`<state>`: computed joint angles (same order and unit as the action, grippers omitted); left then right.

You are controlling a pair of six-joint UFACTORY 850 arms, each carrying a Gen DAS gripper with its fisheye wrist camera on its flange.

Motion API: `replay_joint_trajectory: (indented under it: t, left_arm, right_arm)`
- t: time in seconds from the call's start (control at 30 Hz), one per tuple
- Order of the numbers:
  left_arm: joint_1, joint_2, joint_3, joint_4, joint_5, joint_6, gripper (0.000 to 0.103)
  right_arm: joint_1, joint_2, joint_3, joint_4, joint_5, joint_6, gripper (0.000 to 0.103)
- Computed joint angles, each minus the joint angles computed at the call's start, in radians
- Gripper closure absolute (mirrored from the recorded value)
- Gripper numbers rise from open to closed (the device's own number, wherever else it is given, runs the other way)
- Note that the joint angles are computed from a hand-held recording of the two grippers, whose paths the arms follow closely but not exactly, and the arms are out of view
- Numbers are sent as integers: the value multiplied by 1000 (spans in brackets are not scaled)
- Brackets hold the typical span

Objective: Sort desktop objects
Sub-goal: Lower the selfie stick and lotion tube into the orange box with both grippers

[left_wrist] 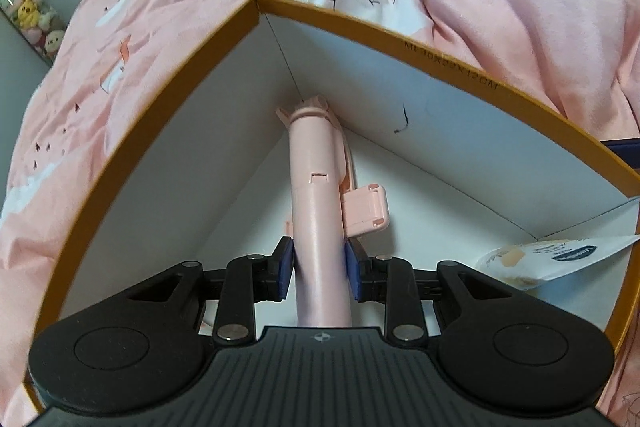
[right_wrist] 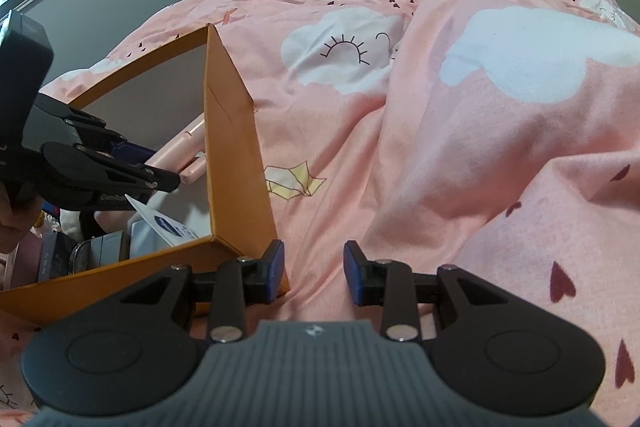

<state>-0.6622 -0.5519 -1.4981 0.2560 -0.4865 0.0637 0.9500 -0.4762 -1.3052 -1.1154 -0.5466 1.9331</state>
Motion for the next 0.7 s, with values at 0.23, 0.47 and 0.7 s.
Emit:
replay_joint_trajectory:
  t: [0.23,0.47,0.7]
  left_arm:
    - [15,-15,0,-65,-31,16,71]
    - [26,12,27,-80,-28,20,58]
    - [39,58,71,-119,-2,36,46]
  right_arm:
    - [0,-1,0,0,0,0,68]
    - [0,-1,-1,1,-1,-5,67]
    - [9,0,-9,-15,-26,-1,67]
